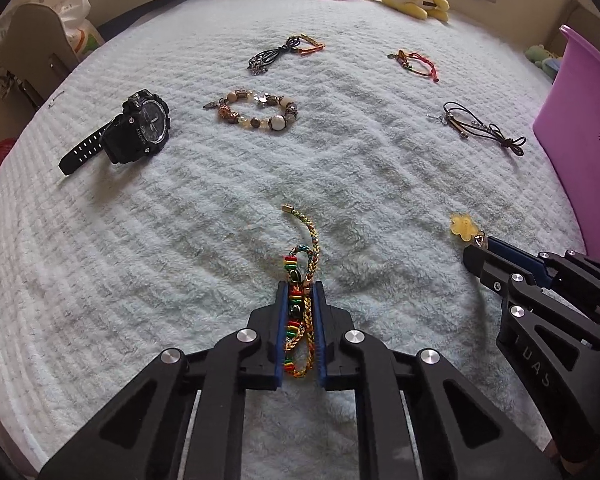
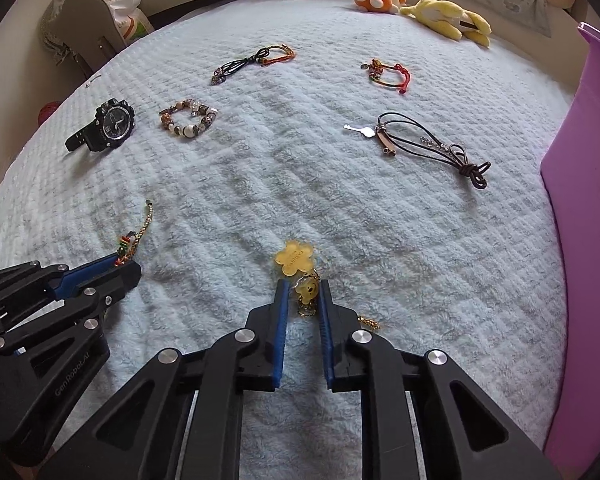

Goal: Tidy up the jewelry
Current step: 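Close left tool on the braided bracelet while right tool closes on the gold pendant, then carry the braided bracelet in left tool and pendant in right tool over the basin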

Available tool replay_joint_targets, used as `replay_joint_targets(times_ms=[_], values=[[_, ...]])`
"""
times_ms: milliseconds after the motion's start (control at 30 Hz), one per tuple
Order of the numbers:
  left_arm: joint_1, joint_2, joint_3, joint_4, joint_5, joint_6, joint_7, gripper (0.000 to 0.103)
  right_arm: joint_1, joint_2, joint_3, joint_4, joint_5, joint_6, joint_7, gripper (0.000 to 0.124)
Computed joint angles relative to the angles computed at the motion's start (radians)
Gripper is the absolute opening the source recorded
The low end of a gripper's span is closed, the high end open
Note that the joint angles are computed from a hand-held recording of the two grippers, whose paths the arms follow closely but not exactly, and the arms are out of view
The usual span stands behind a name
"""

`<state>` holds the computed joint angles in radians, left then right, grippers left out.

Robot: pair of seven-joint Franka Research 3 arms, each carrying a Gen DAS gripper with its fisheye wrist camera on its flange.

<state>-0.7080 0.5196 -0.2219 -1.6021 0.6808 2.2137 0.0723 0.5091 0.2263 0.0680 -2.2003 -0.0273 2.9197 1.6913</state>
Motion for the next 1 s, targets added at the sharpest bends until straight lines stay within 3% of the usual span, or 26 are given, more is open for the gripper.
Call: replay_joint_targets(times_ms=[567,767,1000], values=[[0.058,-0.179,-0.057,-0.174,-0.044,0.08,0.063,0.011,-0.007,-0.18,0.059,-0.099,0.007,-0.056,0.132,0.014],[0.093,-0.267,-0.089,-0.206,-0.113,0.061,0.167,0.011,-0.027,-0.296,0.098,-0.114,0.032,-0.143,0.194,0.014],[0.122,-0.337,-0.118,-0.137,-0.211,-0.016,0.336,0.011,-0.065,-0.456,0.134,-0.088,0.054,-0.302,0.282,0.014]])
